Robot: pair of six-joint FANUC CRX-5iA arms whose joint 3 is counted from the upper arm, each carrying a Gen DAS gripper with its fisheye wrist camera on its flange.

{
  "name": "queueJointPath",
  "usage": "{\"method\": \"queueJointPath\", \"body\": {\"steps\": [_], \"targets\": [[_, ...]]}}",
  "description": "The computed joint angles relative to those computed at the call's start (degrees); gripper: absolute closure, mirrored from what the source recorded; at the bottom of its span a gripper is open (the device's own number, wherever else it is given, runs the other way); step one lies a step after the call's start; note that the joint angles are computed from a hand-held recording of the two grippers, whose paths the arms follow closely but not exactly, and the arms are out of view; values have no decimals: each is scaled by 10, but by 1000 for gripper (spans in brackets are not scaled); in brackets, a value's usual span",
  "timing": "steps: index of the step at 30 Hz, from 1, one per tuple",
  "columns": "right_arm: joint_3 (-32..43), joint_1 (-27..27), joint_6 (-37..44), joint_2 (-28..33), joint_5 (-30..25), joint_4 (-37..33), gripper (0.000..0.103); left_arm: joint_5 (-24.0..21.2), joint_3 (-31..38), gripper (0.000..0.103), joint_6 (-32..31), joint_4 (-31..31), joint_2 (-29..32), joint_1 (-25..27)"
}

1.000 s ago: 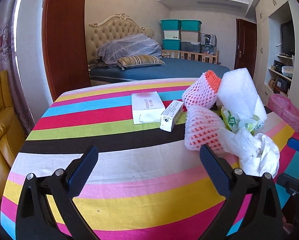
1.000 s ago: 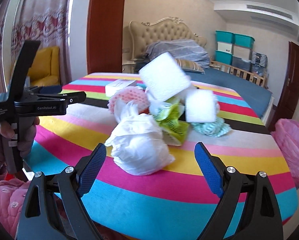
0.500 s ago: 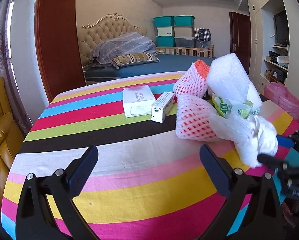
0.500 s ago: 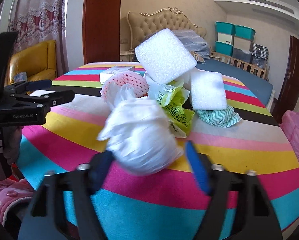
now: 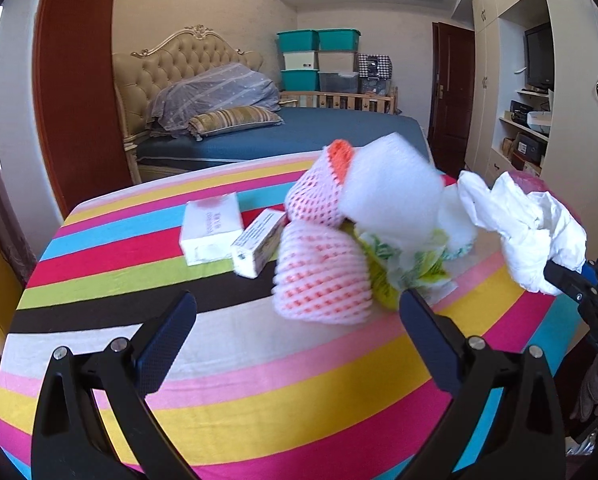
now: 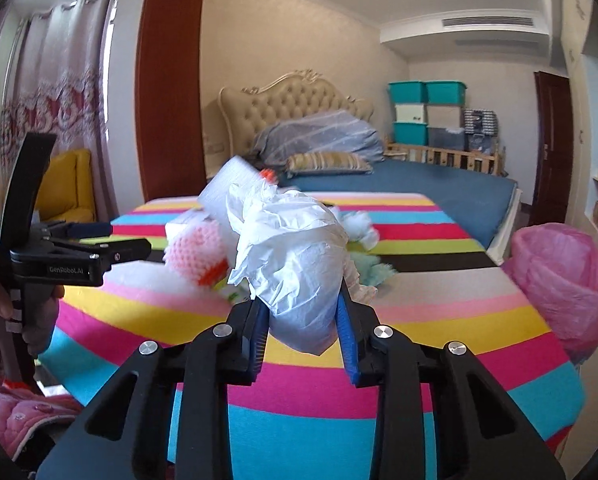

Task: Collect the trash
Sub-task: 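Grasp the white plastic bag with the right tool while the left tool grasps a foam block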

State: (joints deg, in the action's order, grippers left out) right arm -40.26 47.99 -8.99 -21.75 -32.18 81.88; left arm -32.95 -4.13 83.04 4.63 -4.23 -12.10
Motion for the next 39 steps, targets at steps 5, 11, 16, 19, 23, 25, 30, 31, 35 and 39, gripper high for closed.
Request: {"method": "queueJointPath", "body": {"steps": [5,11,16,19,23,25,30,31,35,39], "targets": [[-18,-26,-30,-23,-1,17,72,0,48,5,4,-15,39,-32],[-38,-42,-56,-39,9,28,72,-21,134,5,56,-91,98,-71],[-39,-40,-67,-37,5,28,72,-57,211,5,114,-196,148,-105],[-33,-25,-52,-32,-17,12,72,-76,235,15,139,-237,167,-118],[-29,-16,-37,-31,-36,-6,72,-31,186,34,119,-189,141,-103],[-28,-19,-34,-29,-37,-11,72,-5,160,35,127,-195,120,-104],[-23,-11,-28,-26,-53,-15,72,93,66,35,61,-109,58,-86],[-22,-8,-28,-26,-58,-14,72,102,54,35,41,-85,51,-83],[-21,2,-28,-28,-81,-7,72,138,-5,34,-69,45,29,-77],[-23,-1,-30,-35,-88,-1,72,142,-31,34,-153,136,29,-88]]}}
